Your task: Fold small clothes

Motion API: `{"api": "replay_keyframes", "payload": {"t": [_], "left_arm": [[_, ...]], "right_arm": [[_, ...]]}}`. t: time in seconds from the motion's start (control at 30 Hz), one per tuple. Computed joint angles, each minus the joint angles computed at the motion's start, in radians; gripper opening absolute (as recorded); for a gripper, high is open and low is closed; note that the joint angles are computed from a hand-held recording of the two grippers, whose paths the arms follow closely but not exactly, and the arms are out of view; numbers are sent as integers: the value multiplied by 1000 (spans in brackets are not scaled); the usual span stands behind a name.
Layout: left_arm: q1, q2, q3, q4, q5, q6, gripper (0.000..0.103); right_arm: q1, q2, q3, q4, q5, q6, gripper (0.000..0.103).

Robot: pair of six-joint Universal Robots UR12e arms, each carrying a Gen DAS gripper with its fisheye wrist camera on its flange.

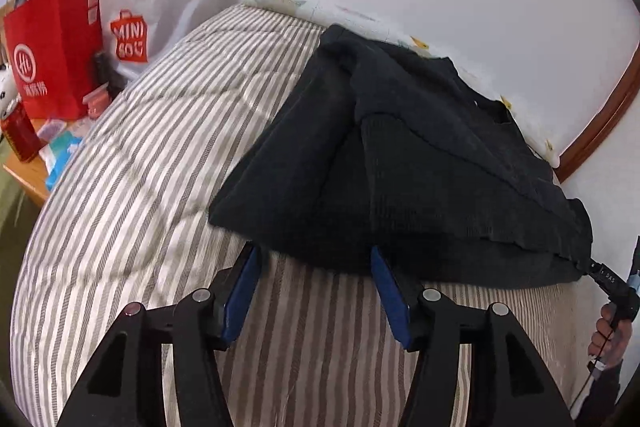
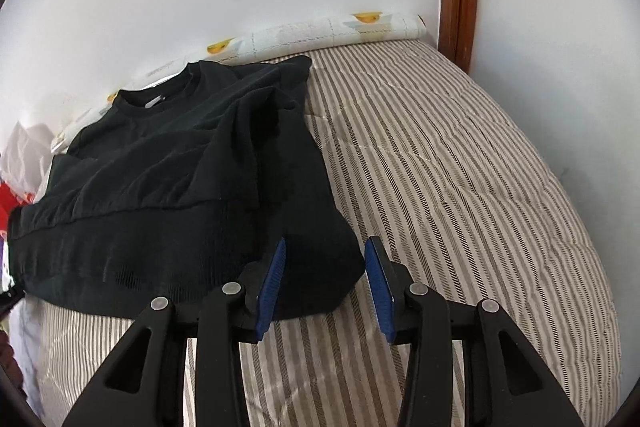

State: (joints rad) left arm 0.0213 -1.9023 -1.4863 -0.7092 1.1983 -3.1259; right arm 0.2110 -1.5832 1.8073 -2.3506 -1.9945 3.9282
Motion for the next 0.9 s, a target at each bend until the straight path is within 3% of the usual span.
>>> {"api": "replay_keyframes", "payload": {"t": [0.2, 0.27, 0.3, 0.33, 0.37, 0.43, 0.9], "left_arm": [[-25, -16, 19, 23, 66, -9, 52], [-29, -17, 27, 9, 80, -19, 34], [-29, -17, 29, 4, 78, -29, 28], [-27, -18, 31, 2, 71, -35, 16], [-26, -18, 32, 0, 68, -42, 14], [-23, -11, 25, 7, 65, -56, 11], [3, 97, -97, 47, 28, 6, 10]], "right_arm": [[3, 32, -25, 26, -41, -14, 40], [-3, 36, -29, 28, -32, -8, 40], [-6, 35, -29, 26, -24, -3, 34], [-9, 34, -25, 11, -7, -4, 20], [-3, 37, -30, 14, -18, -9, 15], [13, 48, -44, 40, -60, -28, 8], [55, -50, 28, 0, -52, -37, 6]]}}
